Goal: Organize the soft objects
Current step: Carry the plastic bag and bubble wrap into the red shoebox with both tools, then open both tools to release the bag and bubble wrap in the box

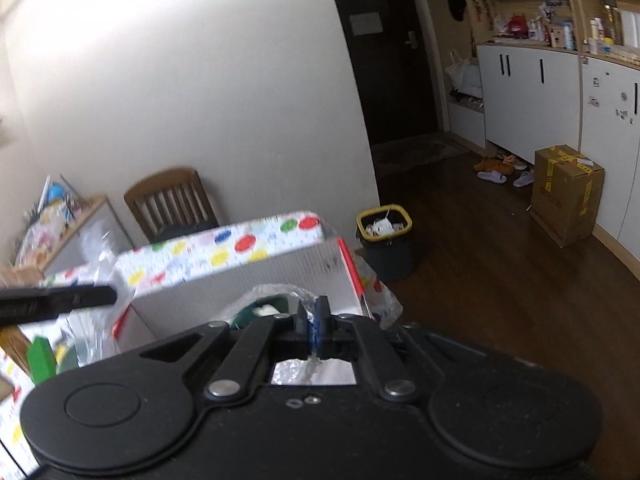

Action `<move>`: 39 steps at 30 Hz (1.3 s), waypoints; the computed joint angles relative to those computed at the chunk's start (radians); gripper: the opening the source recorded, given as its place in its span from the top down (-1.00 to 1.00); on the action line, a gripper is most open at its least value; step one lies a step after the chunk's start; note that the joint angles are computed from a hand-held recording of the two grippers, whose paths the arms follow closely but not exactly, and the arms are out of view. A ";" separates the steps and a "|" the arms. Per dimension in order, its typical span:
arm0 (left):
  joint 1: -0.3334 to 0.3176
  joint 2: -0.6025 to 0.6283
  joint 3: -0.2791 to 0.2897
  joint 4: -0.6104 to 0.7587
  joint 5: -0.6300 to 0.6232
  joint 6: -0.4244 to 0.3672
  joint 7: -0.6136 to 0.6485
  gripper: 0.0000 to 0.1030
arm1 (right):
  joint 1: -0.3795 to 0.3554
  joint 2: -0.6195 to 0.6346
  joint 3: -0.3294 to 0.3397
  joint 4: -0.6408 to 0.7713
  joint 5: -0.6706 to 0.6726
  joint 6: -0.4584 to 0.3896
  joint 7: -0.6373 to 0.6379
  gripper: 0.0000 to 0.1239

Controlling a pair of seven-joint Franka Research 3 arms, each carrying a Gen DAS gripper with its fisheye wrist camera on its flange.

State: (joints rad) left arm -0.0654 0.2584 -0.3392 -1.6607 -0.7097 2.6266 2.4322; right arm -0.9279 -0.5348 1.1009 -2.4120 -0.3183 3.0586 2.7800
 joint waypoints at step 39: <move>-0.016 0.143 -0.042 0.061 0.381 -0.028 -0.314 0.51 | 0.547 0.243 -0.542 -0.003 -0.354 -0.095 -0.014 0.64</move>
State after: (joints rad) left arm -0.0812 0.4017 -0.3815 -1.6000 -0.3286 2.5984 2.1186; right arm -0.3812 -0.2920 0.5593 -2.4153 -0.6724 2.9634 2.7660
